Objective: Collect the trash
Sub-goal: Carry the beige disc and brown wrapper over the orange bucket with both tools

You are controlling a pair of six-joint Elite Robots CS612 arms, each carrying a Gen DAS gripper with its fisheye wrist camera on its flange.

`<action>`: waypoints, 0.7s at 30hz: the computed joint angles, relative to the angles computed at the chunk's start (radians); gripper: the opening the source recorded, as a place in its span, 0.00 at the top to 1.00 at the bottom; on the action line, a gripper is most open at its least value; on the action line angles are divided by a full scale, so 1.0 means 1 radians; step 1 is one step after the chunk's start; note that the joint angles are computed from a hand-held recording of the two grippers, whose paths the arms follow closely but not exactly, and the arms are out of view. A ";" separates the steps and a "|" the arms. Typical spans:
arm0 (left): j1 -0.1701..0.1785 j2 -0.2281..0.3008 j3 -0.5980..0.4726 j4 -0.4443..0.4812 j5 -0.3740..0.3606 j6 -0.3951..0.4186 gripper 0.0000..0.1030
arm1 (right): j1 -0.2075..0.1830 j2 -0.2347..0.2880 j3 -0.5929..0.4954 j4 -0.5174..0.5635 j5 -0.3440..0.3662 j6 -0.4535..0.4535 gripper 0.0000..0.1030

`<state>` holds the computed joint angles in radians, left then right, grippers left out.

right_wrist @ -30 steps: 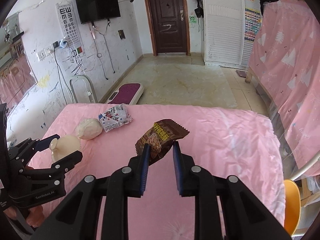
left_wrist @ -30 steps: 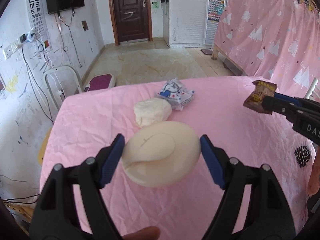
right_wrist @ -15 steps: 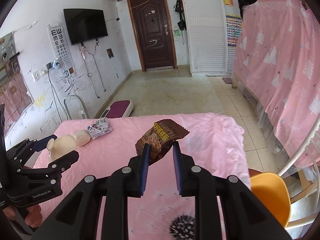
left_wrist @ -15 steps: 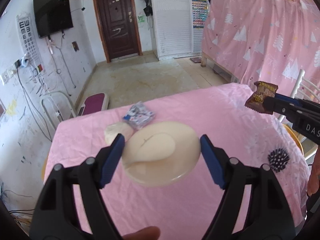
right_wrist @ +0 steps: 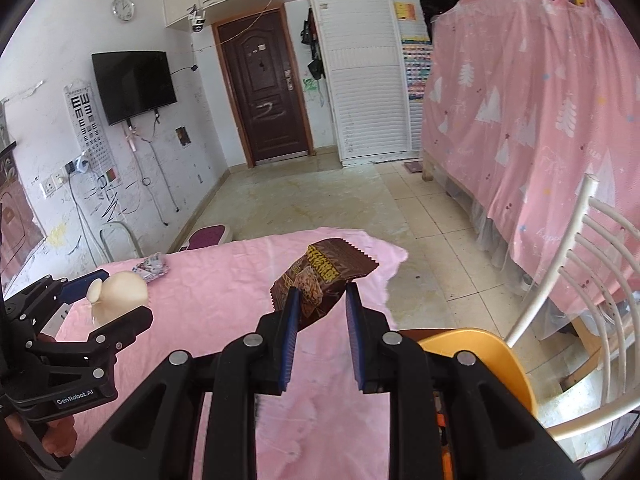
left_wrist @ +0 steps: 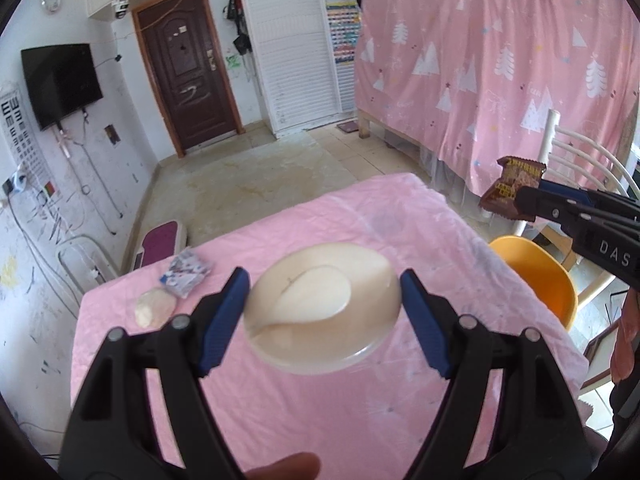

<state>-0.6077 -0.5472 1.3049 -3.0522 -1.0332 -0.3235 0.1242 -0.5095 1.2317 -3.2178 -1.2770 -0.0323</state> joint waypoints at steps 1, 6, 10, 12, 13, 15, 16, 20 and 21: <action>-0.004 0.005 -0.012 0.004 -0.003 0.010 0.28 | -0.006 -0.002 0.007 -0.007 -0.002 0.004 0.88; -0.021 0.031 -0.067 0.024 -0.024 0.056 0.28 | -0.036 -0.010 0.043 -0.046 -0.015 0.027 0.88; -0.032 0.055 -0.119 0.042 -0.054 0.096 0.28 | -0.057 -0.008 0.056 -0.059 -0.036 0.048 0.88; -0.035 0.068 -0.148 0.056 -0.088 0.108 0.28 | -0.067 -0.005 0.064 -0.066 -0.054 0.058 0.88; -0.038 0.076 -0.167 0.064 -0.104 0.117 0.28 | -0.074 -0.004 0.067 -0.066 -0.058 0.064 0.88; -0.043 0.092 -0.199 0.077 -0.130 0.131 0.28 | -0.085 -0.001 0.072 -0.063 -0.066 0.076 0.88; -0.046 0.103 -0.220 0.085 -0.146 0.138 0.28 | -0.091 0.000 0.074 -0.062 -0.067 0.079 0.88; -0.052 0.138 -0.290 0.119 -0.194 0.150 0.28 | -0.107 0.005 0.086 -0.063 -0.076 0.096 0.88; -0.052 0.144 -0.304 0.130 -0.200 0.154 0.28 | -0.111 0.008 0.085 -0.058 -0.078 0.099 0.88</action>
